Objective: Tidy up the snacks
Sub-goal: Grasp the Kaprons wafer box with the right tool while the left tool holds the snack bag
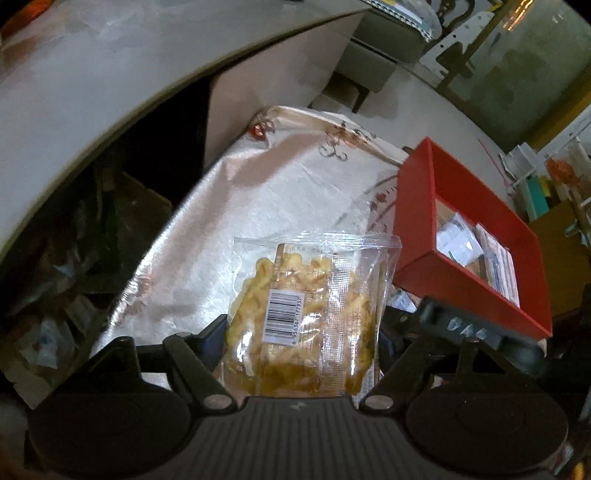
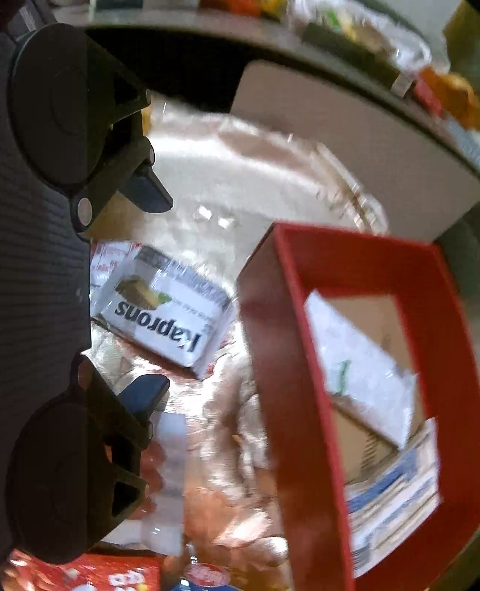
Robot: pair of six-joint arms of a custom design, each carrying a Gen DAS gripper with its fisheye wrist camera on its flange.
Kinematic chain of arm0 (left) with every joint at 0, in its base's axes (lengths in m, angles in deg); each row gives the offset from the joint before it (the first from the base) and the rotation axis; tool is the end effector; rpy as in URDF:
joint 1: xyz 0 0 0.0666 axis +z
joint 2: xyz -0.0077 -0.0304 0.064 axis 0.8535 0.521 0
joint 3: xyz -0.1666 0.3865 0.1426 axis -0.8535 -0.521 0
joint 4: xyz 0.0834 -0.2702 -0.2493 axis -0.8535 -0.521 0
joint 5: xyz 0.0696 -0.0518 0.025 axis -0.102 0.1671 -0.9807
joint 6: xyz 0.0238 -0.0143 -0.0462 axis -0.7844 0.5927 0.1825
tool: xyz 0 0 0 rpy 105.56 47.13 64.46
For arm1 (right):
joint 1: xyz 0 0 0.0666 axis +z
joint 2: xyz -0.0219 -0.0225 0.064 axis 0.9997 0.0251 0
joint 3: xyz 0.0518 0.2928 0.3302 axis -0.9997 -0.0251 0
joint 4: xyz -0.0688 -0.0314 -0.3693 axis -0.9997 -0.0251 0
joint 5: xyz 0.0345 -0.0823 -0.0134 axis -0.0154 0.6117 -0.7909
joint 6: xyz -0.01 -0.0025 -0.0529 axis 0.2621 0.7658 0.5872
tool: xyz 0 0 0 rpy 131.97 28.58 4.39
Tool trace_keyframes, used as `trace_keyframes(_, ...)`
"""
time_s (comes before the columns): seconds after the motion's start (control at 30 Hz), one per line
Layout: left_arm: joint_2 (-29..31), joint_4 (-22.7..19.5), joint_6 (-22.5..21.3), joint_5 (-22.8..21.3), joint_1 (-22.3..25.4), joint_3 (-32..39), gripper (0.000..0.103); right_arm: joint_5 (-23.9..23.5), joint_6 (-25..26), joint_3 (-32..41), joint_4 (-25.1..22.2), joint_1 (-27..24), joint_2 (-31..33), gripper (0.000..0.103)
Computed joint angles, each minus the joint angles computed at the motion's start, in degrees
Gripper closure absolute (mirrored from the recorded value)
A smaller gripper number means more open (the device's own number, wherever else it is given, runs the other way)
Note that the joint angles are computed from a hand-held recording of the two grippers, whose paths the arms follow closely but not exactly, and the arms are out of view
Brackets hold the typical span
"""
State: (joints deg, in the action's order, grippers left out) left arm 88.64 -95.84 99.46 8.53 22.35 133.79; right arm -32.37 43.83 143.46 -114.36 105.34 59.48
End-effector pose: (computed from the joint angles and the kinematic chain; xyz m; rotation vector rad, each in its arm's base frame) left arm 0.4685 -0.3344 0.4730 -0.6546 2.5603 -0.3061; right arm 0.5420 0.1732 0.4396 0.0570 2.8228 0.5569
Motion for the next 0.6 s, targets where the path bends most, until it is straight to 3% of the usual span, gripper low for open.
trace_keyframes(0.1,0.07,0.07,0.32,0.43,0.31,-0.05,0.033,4.5,-2.74,-0.79,1.98,1.84,-0.18,0.0)
trace_keyframes(0.2,-0.03,0.25,0.22,0.94,0.47,-0.25,0.033,9.66,-4.88,0.78,0.51,3.81,1.03,0.0)
trace_keyframes(0.33,0.0,-0.82,1.49,1.68,1.26,-0.4,0.033,16.51,-6.27,-0.96,2.9,6.46,0.6,0.0)
trace_keyframes(0.4,0.18,-1.12,1.36,1.79,1.43,-0.34,0.033,17.57,-6.38,-0.55,2.17,6.61,0.77,0.0)
trace_keyframes(0.5,0.18,-0.31,1.09,2.7,1.43,-0.54,0.033,14.68,-3.65,1.27,-0.18,5.45,1.39,0.0)
trace_keyframes(0.53,0.07,0.22,0.84,2.9,1.41,-0.71,0.033,14.02,-2.8,0.97,0.17,5.02,1.03,0.004)
trace_keyframes(0.6,-0.1,0.84,0.44,2.41,1.26,-0.66,0.033,15.13,1.03,0.39,0.25,4.64,0.24,0.023)
